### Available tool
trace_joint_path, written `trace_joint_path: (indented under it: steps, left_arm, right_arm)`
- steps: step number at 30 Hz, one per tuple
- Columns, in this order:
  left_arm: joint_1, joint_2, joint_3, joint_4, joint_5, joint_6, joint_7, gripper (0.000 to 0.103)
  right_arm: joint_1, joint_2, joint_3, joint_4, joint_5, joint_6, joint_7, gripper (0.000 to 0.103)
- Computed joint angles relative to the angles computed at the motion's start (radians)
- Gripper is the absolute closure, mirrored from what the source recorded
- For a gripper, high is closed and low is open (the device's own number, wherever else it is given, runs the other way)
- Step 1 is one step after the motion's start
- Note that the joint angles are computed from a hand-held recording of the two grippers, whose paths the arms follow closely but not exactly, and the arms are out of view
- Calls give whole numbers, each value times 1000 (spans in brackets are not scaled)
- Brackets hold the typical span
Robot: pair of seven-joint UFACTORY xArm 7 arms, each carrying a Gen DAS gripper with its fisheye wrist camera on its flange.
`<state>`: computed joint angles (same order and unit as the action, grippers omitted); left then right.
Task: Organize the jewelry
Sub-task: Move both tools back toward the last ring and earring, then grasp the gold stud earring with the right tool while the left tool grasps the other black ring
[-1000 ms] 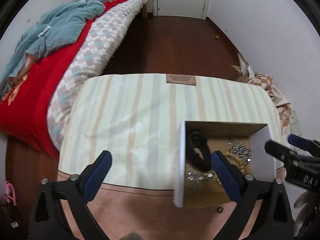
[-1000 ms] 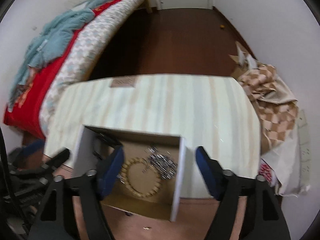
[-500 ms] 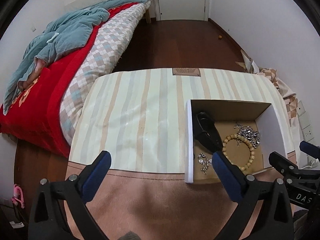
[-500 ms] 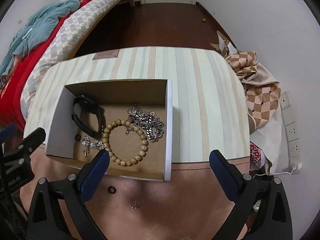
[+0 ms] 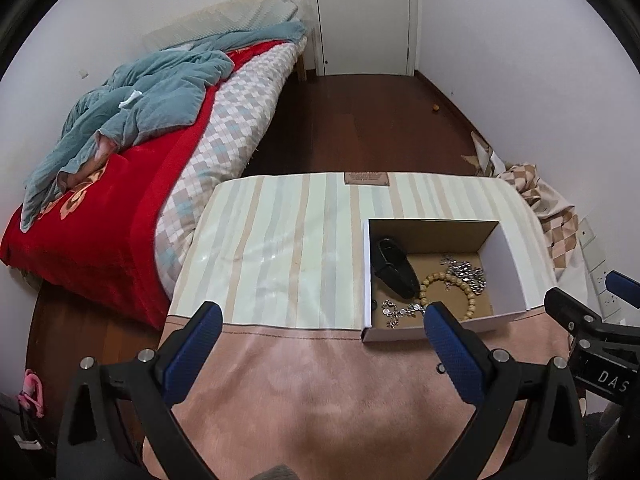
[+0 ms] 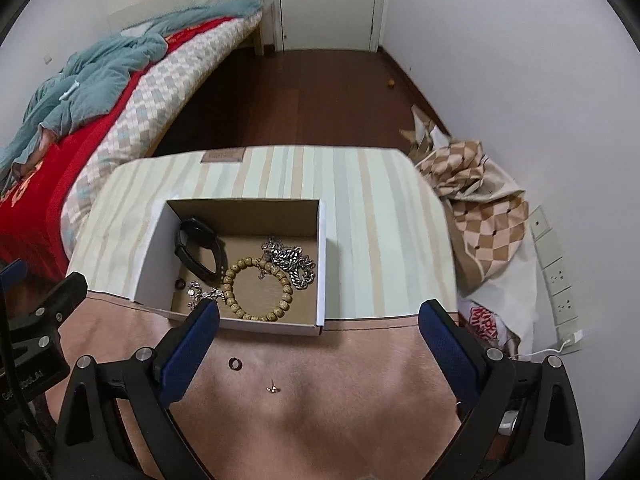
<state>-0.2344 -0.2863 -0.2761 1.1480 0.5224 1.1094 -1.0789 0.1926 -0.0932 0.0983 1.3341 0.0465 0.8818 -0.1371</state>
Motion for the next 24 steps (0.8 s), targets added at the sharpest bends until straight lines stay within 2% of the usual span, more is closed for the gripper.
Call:
trace_joint_path:
  steps: [10,13,16,17,18,20,24]
  left_arm:
    - [0,-75,-31,-60,-19,6,-34,0]
    - [-1,-58,-41,-123,-23,11,-61,0]
    - [-16,-24,-29,-186,-47,-3,-80,0]
    - [-21,-5,-22,-208,-61,-10,-85,0]
    - [-27,5,-14,-221,-75,-18,-87,0]
    - [-37,18,2,-248,-99,-39,-91,0]
    - [-46,32,15,-262,-99,-52,-90,0]
  right_arm:
    - [1,-126,-18,-83,73,9,-31,2]
    - [2,-144,-22,-164,89,0,-48,2]
    - [3,-156,-22,-285,98,-56,-63,4]
    - [6,-154,-23,-316,104,-77,-74,11]
    - [13,-148,-25,-352,118,-99,-93,24]
    - [23,-129,-29,-392,146,-119,-124,36]
    - [41,-121,-18,-477,170,-227,-168,51]
